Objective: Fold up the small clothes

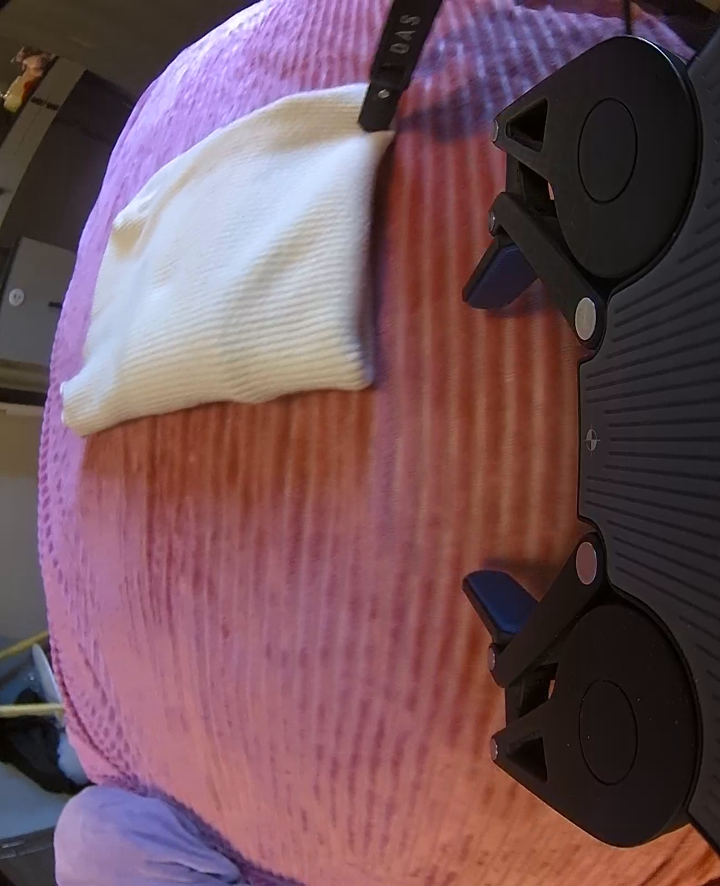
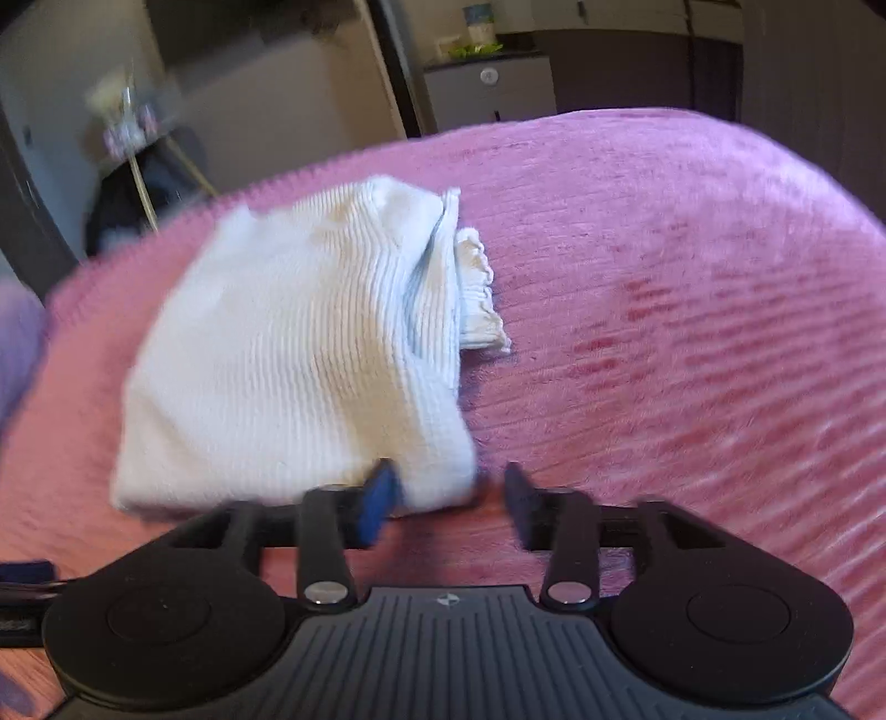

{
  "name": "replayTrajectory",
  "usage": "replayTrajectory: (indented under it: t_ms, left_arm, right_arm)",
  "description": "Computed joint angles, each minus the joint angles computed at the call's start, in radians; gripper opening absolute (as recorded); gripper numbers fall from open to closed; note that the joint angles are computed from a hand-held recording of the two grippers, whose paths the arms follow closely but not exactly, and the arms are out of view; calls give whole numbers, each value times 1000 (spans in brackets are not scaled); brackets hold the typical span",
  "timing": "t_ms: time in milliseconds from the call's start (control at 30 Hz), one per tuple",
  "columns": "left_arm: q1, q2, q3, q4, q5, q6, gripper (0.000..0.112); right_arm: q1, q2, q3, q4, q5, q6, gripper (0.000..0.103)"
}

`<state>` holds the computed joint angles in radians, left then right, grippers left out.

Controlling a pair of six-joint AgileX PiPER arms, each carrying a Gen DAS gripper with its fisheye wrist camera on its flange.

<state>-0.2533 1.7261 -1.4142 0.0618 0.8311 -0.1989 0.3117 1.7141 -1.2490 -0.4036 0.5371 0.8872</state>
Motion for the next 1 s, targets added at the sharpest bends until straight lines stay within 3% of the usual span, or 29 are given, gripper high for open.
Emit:
replayTrajectory:
  t_ms: [67, 167, 233, 333, 467, 667, 867, 1000]
  left_arm:
    - [-6, -29, 29, 3, -7, 16, 103]
    - [-34, -96, 108, 65, -69, -14, 103]
    - [-52, -126, 144, 108, -93, -45, 103]
    - [-65, -149, 147, 129, -73, -72, 103]
    - [-62, -168, 117, 98, -32, -52, 103]
    - [-101, -166, 74, 184, 22, -91, 103]
    - [-95, -167, 48, 161, 53, -71, 103]
    - [-94, -163, 42, 147, 60, -56, 103]
  right_arm:
    - [9, -4, -30, 14, 74, -12, 56]
    - [52, -31, -36, 15, 181, -53, 76]
    - [101, -73, 13, -34, 196, -19, 88]
    - [161, -127, 69, -44, 219, 18, 98]
    - [197, -181, 93, -13, 228, 5, 99]
    - [239, -176, -21, -77, 349, 48, 99]
    - [255, -156, -118, -87, 464, 36, 99]
    - [262, -160, -125, -106, 477, 40, 99]
